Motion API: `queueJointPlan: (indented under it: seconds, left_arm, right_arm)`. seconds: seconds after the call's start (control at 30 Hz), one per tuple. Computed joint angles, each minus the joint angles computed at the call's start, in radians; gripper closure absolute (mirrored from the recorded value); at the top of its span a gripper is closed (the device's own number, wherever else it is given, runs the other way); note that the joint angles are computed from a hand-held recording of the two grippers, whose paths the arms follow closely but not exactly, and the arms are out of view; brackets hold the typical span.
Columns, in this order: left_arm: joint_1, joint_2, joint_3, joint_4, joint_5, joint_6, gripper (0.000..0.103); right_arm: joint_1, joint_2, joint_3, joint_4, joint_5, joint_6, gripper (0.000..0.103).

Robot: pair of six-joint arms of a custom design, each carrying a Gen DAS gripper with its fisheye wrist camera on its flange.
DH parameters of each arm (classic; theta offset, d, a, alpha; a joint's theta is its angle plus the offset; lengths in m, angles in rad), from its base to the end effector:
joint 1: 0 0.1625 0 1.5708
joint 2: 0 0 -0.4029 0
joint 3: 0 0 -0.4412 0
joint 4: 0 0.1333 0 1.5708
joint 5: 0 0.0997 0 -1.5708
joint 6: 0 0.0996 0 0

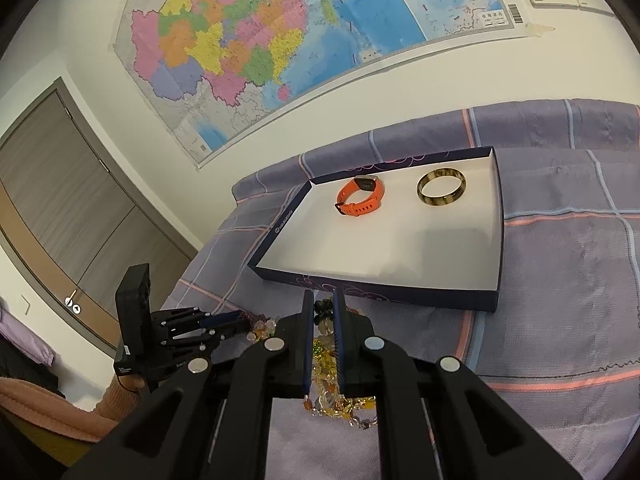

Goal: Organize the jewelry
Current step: 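Grasp the maroon braided bracelet with the left gripper while the right holds the star bracelet, then lower both bracelets into the white box and open both grippers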

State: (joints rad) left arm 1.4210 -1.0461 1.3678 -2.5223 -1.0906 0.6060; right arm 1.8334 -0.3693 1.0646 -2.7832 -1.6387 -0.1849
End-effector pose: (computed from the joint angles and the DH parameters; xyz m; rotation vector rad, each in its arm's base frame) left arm 0.0649 -0.7713 0.3590 0.7271 2.3645 -0.6459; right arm 0.3429 -0.7883 -0.0118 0.6377 -2.9234 0.7946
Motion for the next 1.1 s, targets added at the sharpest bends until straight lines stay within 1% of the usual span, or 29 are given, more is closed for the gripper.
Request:
queueJointPlan:
  seconds: [0.07, 0.17, 0.3, 0.43, 0.67, 0.9, 1.1]
  left_arm:
    - [0.0, -0.006, -0.003, -0.005, -0.023, -0.011, 0.098]
    - [-0.002, -0.036, -0.002, -0.004, -0.089, -0.032, 0.098]
    - [-0.017, -0.06, 0.004, -0.024, -0.113, -0.022, 0.098]
    - [-0.022, -0.074, -0.009, -0.015, -0.17, -0.023, 0.098]
    - [-0.038, -0.079, -0.015, -0.032, -0.178, 0.001, 0.098]
    - [-0.042, -0.026, -0.079, -0.014, -0.174, 0.0, 0.098]
    - [-0.046, 0.043, -0.164, 0.018, -0.169, -0.005, 0.098]
  right_arm:
    - [0.0, -0.002, 0.003, -0.003, -0.002, -0.003, 0.095]
    - [0.0, -0.005, 0.006, -0.01, 0.0, -0.005, 0.095]
    - [0.0, -0.003, 0.001, -0.011, 0.001, -0.009, 0.095]
    - [0.002, -0.005, -0.001, -0.014, 0.005, -0.017, 0.095]
    - [0.006, -0.002, -0.02, -0.007, -0.002, -0.029, 0.095]
    - [0.01, 0.01, -0.064, 0.006, -0.008, -0.046, 0.095]
    - [0.011, 0.042, -0.146, 0.033, -0.028, -0.061, 0.095]
